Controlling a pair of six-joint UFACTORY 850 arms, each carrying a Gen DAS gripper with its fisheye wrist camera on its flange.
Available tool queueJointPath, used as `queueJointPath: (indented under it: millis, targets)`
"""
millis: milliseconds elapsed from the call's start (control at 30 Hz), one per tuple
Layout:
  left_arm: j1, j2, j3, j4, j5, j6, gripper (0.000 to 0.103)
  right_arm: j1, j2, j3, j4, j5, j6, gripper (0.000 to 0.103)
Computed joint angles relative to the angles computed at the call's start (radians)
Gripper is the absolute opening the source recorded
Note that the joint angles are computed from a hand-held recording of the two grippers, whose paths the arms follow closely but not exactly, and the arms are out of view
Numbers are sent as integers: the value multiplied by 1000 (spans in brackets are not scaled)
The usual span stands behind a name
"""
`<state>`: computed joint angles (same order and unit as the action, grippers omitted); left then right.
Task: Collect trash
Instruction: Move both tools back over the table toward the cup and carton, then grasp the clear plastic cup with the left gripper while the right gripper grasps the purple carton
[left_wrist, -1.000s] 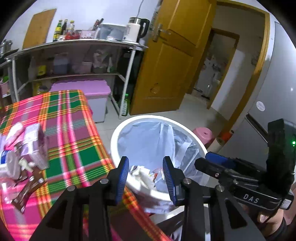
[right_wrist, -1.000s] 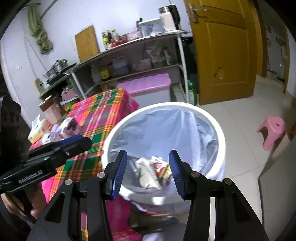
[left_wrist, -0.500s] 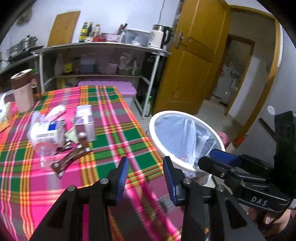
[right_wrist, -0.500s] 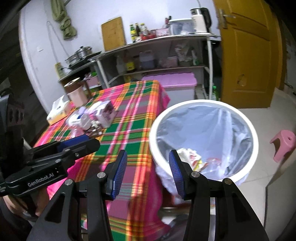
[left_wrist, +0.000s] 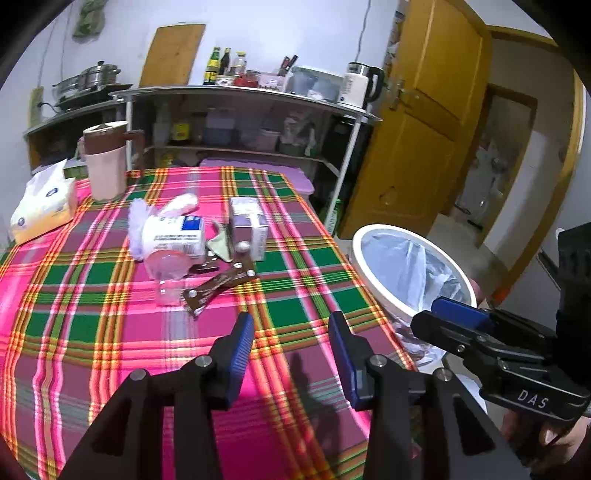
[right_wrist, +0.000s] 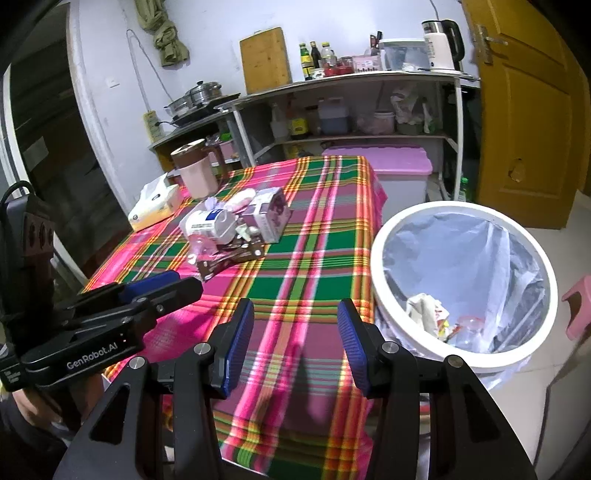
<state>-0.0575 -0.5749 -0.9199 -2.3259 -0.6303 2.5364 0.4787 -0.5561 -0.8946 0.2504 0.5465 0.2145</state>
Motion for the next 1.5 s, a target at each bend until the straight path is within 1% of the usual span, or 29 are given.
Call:
queueJointPath:
  millis: [67, 233, 267, 367, 433, 767, 1000, 1267, 1333, 1367, 1433, 1500]
  targets:
    - [6, -2, -2, 0, 2, -9, 42, 3, -6, -9, -28, -5, 28, 48]
    - [21, -9, -7, -25, 18, -4, 42, 15, -18, -32, -39, -15, 20, 48]
    - [22, -11, -10, -41, 30, 10, 42, 16, -22, -40, -39, -20, 15, 48]
    - [29, -19, -17, -57, 33, 21, 42, 19, -37, -66, -32, -49, 3, 48]
    - [30, -24, -25, -98, 45, 53, 42, 19, -47, -84, -35, -66, -1, 48]
    - [57, -90, -119, -118, 90, 36, 42, 12, -96, -168, -10, -128, -39, 48]
    - [60, -158, -219, -79, 136, -28, 42, 1, -121, -218, 2, -154, -59, 48]
    - [49, -233, -321, -10, 203, -128, 42, -10, -172, -310, 14, -201, -92, 48]
    - [48, -245, -337, 12, 213, -155, 38, -10, -187, -336, 19, -214, -103, 48]
    - [48, -250, -346, 37, 217, -181, 32, -11, -198, -354, 19, -223, -107, 48]
    - [49, -258, -359, 73, 227, -220, 32, -13, -216, -383, 17, -240, -107, 48]
    - [52, -259, -360, 83, 218, -230, 31, -15, -238, -421, 13, -264, -104, 48]
